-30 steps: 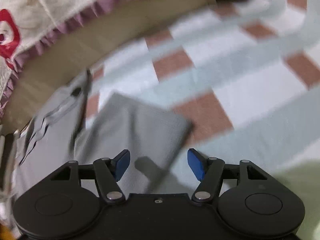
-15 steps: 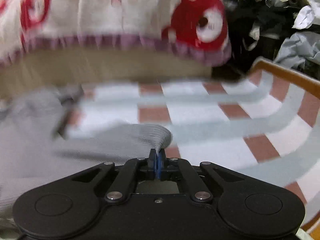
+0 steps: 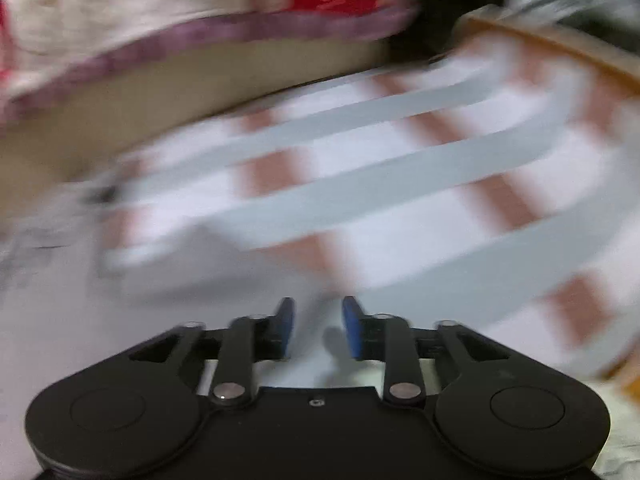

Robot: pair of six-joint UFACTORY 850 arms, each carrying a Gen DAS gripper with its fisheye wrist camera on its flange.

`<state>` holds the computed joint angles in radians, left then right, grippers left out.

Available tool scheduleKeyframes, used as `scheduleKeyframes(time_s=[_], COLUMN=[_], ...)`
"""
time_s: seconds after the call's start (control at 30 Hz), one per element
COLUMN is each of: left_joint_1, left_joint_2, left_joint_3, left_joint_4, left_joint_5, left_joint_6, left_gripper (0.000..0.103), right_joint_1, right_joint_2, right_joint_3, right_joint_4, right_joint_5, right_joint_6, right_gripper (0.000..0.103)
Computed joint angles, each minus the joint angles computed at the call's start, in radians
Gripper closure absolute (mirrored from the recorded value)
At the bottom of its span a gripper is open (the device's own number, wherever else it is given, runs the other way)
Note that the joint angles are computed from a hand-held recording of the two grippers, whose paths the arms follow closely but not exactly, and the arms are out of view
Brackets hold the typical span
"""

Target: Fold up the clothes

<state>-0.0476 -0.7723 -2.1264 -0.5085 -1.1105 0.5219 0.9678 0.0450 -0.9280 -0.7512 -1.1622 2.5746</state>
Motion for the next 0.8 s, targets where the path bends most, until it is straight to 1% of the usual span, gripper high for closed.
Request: scheduleKeyframes(time_s=[0.03,0.1,0.13,0.17,0.2,0.23,0.27,0.3,0.4,0.47,0.53,0.57,0.6,0.63,0.67,0.73,0.77,0.8], left_joint_1=[-0.001,-0.002,-0.002,-0.003,-0.004,-0.002,-0.005,-0.007,-0.029,-0.034,-0.037,-0.042,-0.050,-0.059,-0.068,-0.085,-0.093,-0.100], left_joint_2=[-0.026,-0.057,-0.072,-0.074,-0.067,-0.058,-0.051,-0.043,-0.007,0.012,0.038,0.051,0.072,0.092,0.112,0.138,0.140,0.141], left_joint_3=[-0.033,-0.055,-0.064,-0.051,-0.022,0.009,0.034,0.058,0.122,0.150,0.182,0.197,0.226,0.253,0.279,0.315,0.320,0.325], left_joint_4=[0.018,0.022,0.022,0.010,-0.019,-0.048,-0.057,-0.063,-0.021,-0.025,-0.057,-0.064,-0.057,-0.050,-0.044,-0.023,-0.005,0.014], left_joint_5=[-0.016,-0.047,-0.063,-0.084,-0.103,-0.117,-0.130,-0.142,-0.125,-0.123,-0.131,-0.133,-0.118,-0.103,-0.088,-0.063,-0.048,-0.034], left_joint_6=[-0.035,-0.074,-0.093,-0.103,-0.099,-0.077,-0.058,-0.040,-0.002,0.046,0.136,0.181,0.229,0.277,0.324,0.385,0.383,0.380], left_gripper=[0.041,0.041,0.041,0.041,0.041,0.041,0.041,0.041,0.041,0.041,0.041,0.041,0.040,0.036,0.034,0.032,0.031,0.031], right_joint_1=[-0.010,-0.037,-0.053,-0.078,-0.107,-0.134,-0.143,-0.146,-0.142,-0.142,-0.137,-0.135,-0.131,-0.123,-0.113,-0.106,-0.106,-0.112], right_joint_2=[0.012,0.026,0.012,-0.008,-0.034,-0.061,-0.093,-0.121,-0.177,-0.197,-0.224,-0.238,-0.251,-0.266,-0.286,-0.325,-0.339,-0.346], right_joint_3=[0.010,0.030,0.025,0.009,-0.015,-0.045,-0.077,-0.105,-0.165,-0.188,-0.221,-0.242,-0.265,-0.288,-0.315,-0.364,-0.378,-0.382], right_joint_4=[-0.089,-0.288,-0.377,-0.424,-0.430,-0.394,-0.323,-0.269,-0.105,0.020,0.143,0.206,0.235,0.222,0.169,0.127,0.119,0.131], right_joint_5=[0.096,0.289,0.379,0.482,0.587,0.677,0.726,0.756,0.806,0.835,0.841,0.831,0.804,0.772,0.729,0.664,0.648,0.654], right_joint_6=[0.017,0.082,0.107,0.092,0.035,-0.064,-0.168,-0.273,-0.587,-0.796,-1.006,-1.110,-1.188,-1.225,-1.220,-1.268,-1.296,-1.334], right_gripper=[0.060,0.060,0.059,0.058,0.058,0.058,0.058,0.058,0.056,0.054,0.054,0.054,0.053,0.050,0.048,0.048,0.047,0.047])
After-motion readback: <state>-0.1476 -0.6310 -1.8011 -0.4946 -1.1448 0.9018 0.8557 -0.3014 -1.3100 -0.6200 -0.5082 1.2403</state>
